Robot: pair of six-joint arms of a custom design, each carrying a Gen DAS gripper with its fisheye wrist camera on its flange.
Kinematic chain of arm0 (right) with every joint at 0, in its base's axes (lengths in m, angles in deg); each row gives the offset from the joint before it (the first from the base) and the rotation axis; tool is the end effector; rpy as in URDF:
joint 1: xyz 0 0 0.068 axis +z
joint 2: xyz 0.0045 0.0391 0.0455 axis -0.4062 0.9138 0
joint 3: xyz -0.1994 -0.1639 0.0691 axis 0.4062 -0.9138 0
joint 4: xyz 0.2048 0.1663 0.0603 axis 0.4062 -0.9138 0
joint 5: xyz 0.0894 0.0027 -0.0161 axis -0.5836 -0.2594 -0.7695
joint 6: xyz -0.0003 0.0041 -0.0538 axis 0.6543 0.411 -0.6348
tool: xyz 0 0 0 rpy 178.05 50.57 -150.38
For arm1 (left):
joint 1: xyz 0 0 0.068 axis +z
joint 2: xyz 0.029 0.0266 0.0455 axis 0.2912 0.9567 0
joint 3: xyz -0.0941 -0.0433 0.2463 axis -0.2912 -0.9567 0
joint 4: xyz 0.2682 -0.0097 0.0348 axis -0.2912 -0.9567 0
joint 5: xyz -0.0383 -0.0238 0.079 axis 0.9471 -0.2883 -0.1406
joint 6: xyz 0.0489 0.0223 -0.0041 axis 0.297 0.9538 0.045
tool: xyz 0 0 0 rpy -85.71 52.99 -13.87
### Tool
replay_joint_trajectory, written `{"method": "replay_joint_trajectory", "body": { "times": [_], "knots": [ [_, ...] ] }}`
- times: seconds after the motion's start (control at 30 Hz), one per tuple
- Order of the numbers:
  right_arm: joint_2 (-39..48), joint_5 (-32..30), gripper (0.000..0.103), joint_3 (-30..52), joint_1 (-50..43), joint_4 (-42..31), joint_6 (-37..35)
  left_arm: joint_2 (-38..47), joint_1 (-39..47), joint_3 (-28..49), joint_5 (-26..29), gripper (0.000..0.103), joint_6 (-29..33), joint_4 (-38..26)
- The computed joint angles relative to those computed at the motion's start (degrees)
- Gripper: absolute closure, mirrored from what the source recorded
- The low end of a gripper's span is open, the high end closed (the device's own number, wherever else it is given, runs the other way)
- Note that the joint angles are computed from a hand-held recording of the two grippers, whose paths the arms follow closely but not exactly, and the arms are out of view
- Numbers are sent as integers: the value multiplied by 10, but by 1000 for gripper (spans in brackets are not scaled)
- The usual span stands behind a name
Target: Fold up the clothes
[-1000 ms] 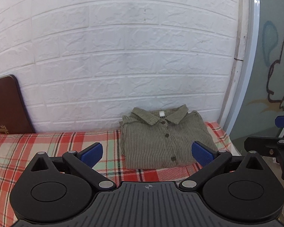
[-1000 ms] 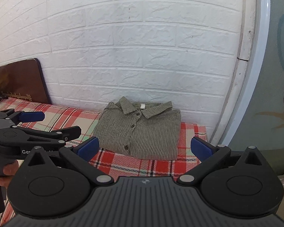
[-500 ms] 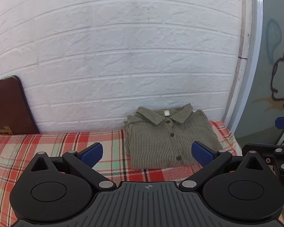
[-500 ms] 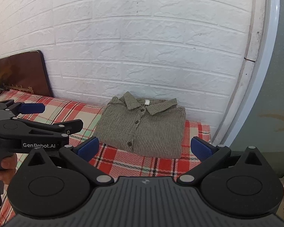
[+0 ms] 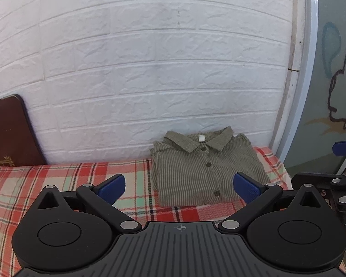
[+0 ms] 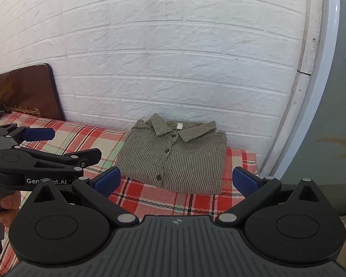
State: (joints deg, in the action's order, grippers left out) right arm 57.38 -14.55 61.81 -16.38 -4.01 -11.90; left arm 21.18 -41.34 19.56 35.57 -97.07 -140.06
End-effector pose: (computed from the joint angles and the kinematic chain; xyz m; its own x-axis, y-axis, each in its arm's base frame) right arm 0.2723 0.0491 0.3721 -0.4985 -0.3185 -0.8062 -0.5500 0.8351 0.0102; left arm 0.2055 -0.2791 0.3156 -0.5297 -0.0707 -0.8453 -0.1634 0.9864 0.0199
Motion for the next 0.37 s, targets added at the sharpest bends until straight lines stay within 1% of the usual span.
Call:
{"method": "replay_joint_trajectory", "body": {
  "times": [0.37],
  "knots": [
    [9, 6, 1, 5, 3, 0, 2, -1, 5, -8, 11, 0, 4, 11]
  ]
}}
